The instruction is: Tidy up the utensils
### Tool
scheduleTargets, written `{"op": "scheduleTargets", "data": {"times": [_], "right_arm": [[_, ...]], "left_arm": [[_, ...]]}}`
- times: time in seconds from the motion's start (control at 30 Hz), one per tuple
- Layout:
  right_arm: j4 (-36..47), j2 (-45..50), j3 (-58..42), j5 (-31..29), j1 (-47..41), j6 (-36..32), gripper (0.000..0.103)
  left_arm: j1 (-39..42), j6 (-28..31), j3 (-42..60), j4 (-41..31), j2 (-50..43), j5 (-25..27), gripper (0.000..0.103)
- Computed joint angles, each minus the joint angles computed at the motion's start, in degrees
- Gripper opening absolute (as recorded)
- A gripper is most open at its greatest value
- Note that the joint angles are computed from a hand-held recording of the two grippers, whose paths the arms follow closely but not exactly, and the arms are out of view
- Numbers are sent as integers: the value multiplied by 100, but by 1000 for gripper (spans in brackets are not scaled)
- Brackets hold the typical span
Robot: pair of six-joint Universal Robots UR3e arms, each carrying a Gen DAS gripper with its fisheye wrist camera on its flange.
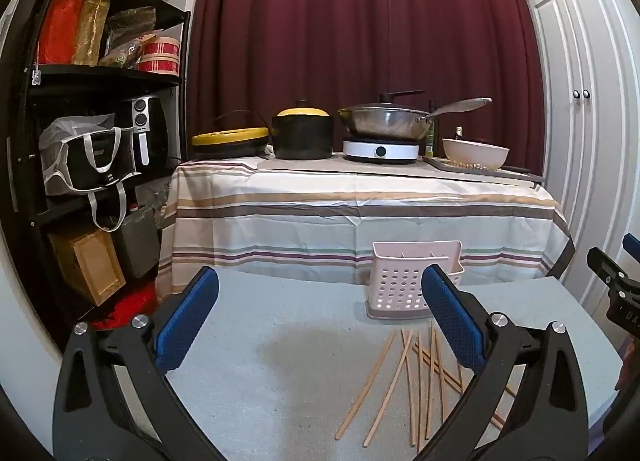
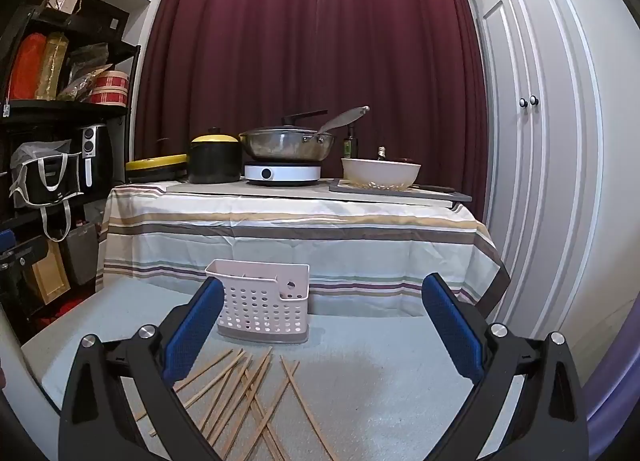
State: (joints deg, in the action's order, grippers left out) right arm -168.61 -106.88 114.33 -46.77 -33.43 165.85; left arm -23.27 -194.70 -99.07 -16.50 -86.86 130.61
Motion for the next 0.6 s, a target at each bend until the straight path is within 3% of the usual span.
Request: {"op": "scheduleTargets", "data": {"times": [0.6], "right_arm": [[-311,-63,313,189,-135,-12,96]], "left_arm": [[13,72,-168,52,231,14,99]]}}
